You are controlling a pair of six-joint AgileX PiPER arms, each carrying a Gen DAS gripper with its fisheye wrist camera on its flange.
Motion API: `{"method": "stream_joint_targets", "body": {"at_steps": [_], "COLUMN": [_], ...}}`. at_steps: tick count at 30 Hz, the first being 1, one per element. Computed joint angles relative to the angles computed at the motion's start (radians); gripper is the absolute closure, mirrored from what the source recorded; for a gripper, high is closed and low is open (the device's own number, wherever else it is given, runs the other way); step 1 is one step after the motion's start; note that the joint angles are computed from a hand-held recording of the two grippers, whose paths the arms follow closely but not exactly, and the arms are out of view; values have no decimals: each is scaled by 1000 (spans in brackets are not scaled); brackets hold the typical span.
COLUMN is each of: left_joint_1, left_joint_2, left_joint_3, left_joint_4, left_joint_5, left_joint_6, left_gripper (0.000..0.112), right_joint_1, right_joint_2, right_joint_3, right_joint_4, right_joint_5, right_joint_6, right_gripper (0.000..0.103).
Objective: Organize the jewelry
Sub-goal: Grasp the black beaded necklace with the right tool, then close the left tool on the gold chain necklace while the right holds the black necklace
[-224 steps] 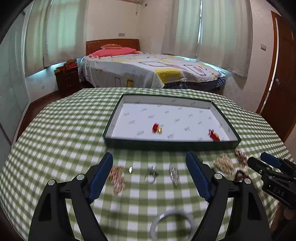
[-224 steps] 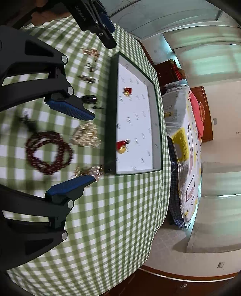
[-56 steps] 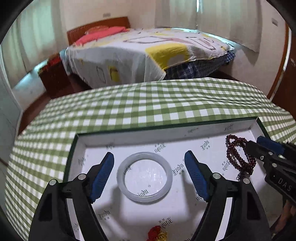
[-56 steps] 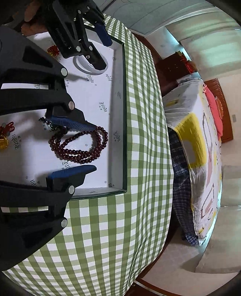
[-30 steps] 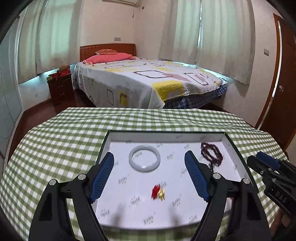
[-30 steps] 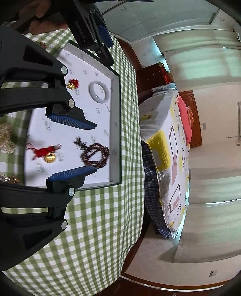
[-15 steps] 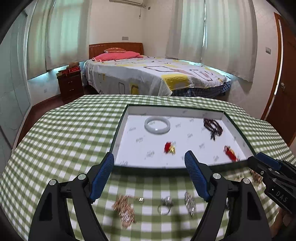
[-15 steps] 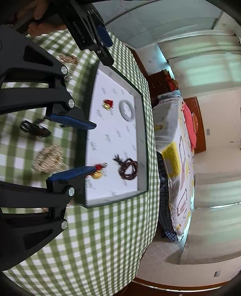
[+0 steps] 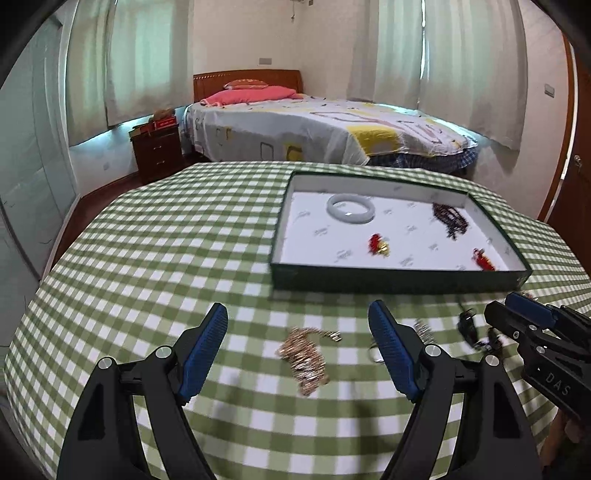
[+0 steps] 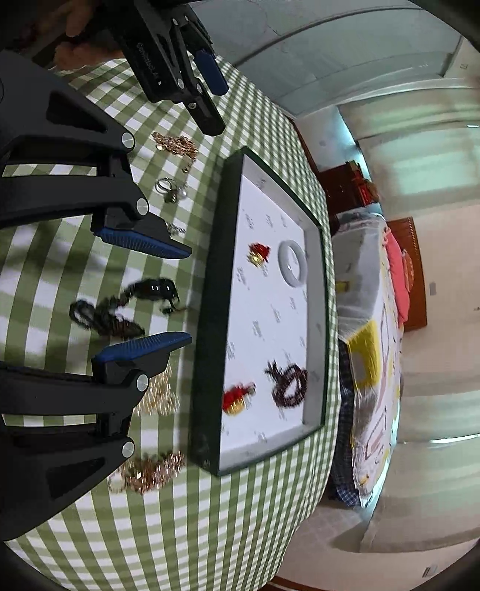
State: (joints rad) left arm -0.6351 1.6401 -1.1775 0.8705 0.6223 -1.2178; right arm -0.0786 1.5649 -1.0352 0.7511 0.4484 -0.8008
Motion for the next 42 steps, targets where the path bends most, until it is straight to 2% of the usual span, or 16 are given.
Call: {"method": "stream_joint_targets", "body": {"at_steps": [10,13,19,21,30,34,36,42], "left_joint_1": [45,41,40,42,62,80,80,52], "left_joint_2": [4,7,17,20,56,81,74,64], "left_joint_3": [45,46,42,41,12,-16,-6,16], "left_joint_4": [-55,-53,-65,-75,-154,-247,-248,-198], "left_joint_5": [-20,-21,-27,-29,-43,-45,-57,-57], "left_joint_6": [32,33,46,53,127,223,227,226], "left_gripper": [36,36,36,36,38,53,58,81], "right_joint_1": [32,36,32,33,3,-11,-21,-35], "right_joint_2": [74,93,121,120,75,68,65,51], "right_joint_3": [-68,-88,-117,-118,-77,-72,-68,-57], "right_joint_4": [-125,-163,-203,-222,-126,-103,-84,-53], "right_joint_5": [44,66,98,96,84,93,102,107], "right_joint_6": [127,168,216,226,124,105,92,65], "right_gripper": [65,72,79,86,86,86,86,86]}}
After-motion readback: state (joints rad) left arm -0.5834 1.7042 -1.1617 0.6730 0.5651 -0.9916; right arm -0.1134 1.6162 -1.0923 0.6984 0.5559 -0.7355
